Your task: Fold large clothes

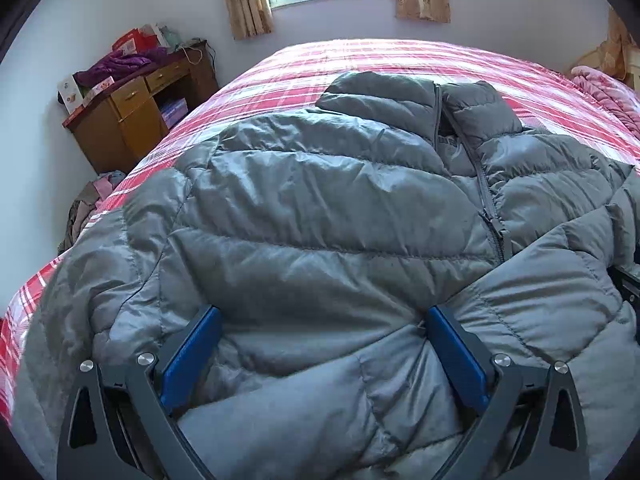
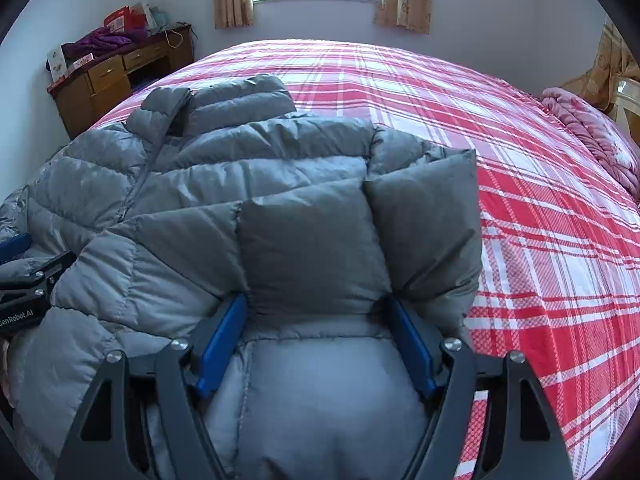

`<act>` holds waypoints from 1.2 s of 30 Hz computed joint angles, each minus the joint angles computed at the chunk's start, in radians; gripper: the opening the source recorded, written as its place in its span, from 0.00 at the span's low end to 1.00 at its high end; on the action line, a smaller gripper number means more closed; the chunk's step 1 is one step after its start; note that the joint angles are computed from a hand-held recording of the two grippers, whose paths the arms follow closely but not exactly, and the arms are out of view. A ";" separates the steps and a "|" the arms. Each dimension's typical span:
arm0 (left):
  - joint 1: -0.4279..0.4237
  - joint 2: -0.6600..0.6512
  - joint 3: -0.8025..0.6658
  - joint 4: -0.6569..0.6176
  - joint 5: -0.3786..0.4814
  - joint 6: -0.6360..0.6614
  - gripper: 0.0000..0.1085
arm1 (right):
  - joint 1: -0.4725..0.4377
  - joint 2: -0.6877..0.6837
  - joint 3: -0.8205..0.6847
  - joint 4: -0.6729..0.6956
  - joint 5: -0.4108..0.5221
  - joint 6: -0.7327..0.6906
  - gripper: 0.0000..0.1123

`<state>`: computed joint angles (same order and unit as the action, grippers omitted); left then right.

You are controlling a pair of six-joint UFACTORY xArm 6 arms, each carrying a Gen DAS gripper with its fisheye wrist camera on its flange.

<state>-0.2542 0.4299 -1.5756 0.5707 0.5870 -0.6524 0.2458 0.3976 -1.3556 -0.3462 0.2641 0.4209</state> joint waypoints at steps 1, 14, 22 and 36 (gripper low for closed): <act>0.002 -0.039 0.033 0.003 -0.006 -0.030 0.94 | 0.003 0.000 -0.008 0.003 0.013 -0.006 0.68; -0.017 -0.245 0.361 0.116 -0.160 -0.116 0.94 | 0.111 -0.191 0.222 -0.121 -0.048 0.120 0.74; -0.005 -0.221 0.359 -0.001 -0.185 -0.046 0.94 | 0.105 -0.116 0.158 -0.057 -0.010 0.063 0.75; 0.116 -0.635 0.630 0.091 -0.137 -0.061 0.94 | 0.088 -0.300 0.330 -0.169 -0.070 0.189 0.82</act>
<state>-0.1377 -0.2055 -0.9453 0.6613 0.4496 -0.7131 0.3336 0.0978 -1.0257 -0.5150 0.1946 0.6097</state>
